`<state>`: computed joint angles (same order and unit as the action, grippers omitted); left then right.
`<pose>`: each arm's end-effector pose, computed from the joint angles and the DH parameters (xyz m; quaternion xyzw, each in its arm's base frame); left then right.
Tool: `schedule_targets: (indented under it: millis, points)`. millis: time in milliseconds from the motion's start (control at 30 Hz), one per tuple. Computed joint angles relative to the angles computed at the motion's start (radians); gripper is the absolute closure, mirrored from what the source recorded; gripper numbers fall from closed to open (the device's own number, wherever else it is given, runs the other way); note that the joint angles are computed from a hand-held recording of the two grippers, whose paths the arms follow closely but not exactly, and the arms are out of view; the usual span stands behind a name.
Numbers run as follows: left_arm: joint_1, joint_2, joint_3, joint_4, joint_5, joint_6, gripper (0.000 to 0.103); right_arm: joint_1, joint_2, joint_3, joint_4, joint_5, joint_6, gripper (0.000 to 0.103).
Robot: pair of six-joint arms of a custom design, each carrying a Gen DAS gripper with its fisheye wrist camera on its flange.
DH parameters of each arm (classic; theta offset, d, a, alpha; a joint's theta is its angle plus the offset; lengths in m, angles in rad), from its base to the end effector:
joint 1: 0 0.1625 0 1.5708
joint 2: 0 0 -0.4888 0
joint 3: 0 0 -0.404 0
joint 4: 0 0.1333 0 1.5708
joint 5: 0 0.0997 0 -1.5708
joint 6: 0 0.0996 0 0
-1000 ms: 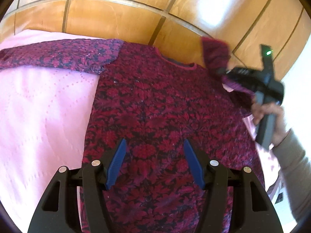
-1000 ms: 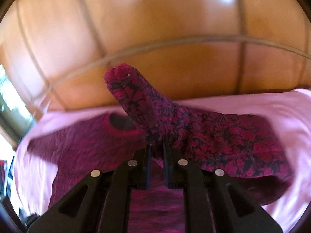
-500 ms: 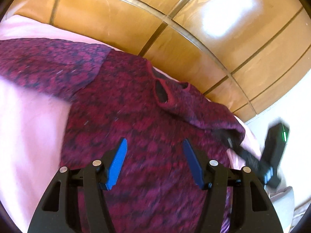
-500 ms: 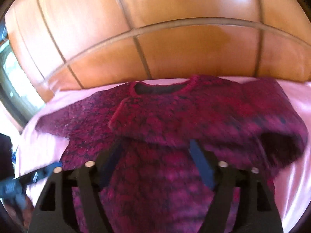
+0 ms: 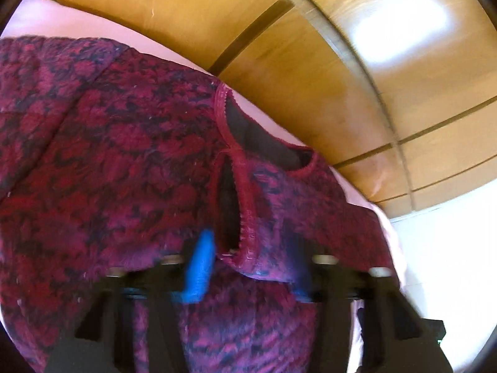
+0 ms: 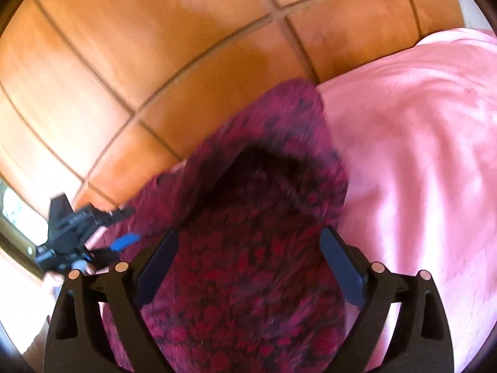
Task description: Fold small clothes
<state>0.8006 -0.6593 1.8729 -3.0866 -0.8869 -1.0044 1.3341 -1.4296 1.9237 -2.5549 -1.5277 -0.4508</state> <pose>-0.3088 -0.6001 0.0394 -0.1589 0.9191 -0.3466 0.0994 0.0026 -0.5759 0.4140 0.1088 -0.9638 0.2354 0.0620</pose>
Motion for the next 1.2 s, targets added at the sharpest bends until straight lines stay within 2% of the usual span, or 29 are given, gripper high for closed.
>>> schedule_targets:
  millis: [33,167,267,400,500,633,700,767,833,900,933,967,1067,1133,1200]
  points:
    - [-0.002,0.003,-0.007,0.012,0.013,0.002,0.095,-0.002,0.005,-0.01,-0.001,0.01,0.009,0.011]
    - [-0.035,-0.017,0.019,-0.024,0.112,0.02,0.097,-0.001,0.052,-0.044,-0.019,0.034,0.057,0.011]
    - [-0.072,-0.059,0.076,-0.037,0.209,0.018,0.097,0.007,0.071,-0.057,-0.011,0.033,0.055,0.011]
    - [-0.1,-0.1,0.128,0.048,0.289,-0.014,0.097,0.006,0.077,-0.052,0.004,0.023,0.019,0.011]
    - [-0.097,-0.117,0.153,0.139,0.296,-0.074,0.097,-0.004,0.088,-0.054,0.023,0.011,0.043,0.011]
    - [-0.104,-0.115,0.18,0.162,0.3,-0.087,0.097,0.016,0.069,-0.05,0.07,-0.042,0.008,0.011]
    - [-0.112,-0.109,0.185,0.157,0.308,-0.078,0.097,0.035,0.043,-0.076,0.199,-0.069,-0.029,0.012]
    - [-0.128,-0.111,0.202,0.139,0.32,-0.071,0.097,0.052,0.015,-0.083,0.261,-0.049,-0.089,0.012]
    - [-0.14,-0.118,0.213,0.152,0.335,-0.078,0.097,0.079,0.002,-0.07,0.211,-0.045,-0.13,0.012]
    - [-0.143,-0.128,0.213,0.171,0.344,-0.086,0.097,0.101,0.024,-0.078,0.154,-0.03,-0.115,0.012]
    - [-0.146,-0.135,0.214,0.201,0.351,-0.102,0.097,0.114,0.045,-0.082,0.117,-0.047,-0.106,0.012]
    - [-0.146,-0.141,0.215,0.225,0.356,-0.114,0.097,0.136,0.085,-0.083,0.045,-0.105,-0.099,0.012]
    - [-0.128,-0.151,0.192,0.351,0.363,-0.176,0.097,0.172,0.172,-0.079,-0.072,-0.267,-0.124,0.017]
    - [-0.105,-0.152,0.193,0.383,0.33,-0.213,0.097,0.186,0.225,-0.057,-0.148,-0.377,-0.17,0.016]
    - [-0.104,-0.133,0.21,0.359,0.34,-0.219,0.097,0.188,0.243,-0.003,-0.287,-0.412,-0.25,0.015]
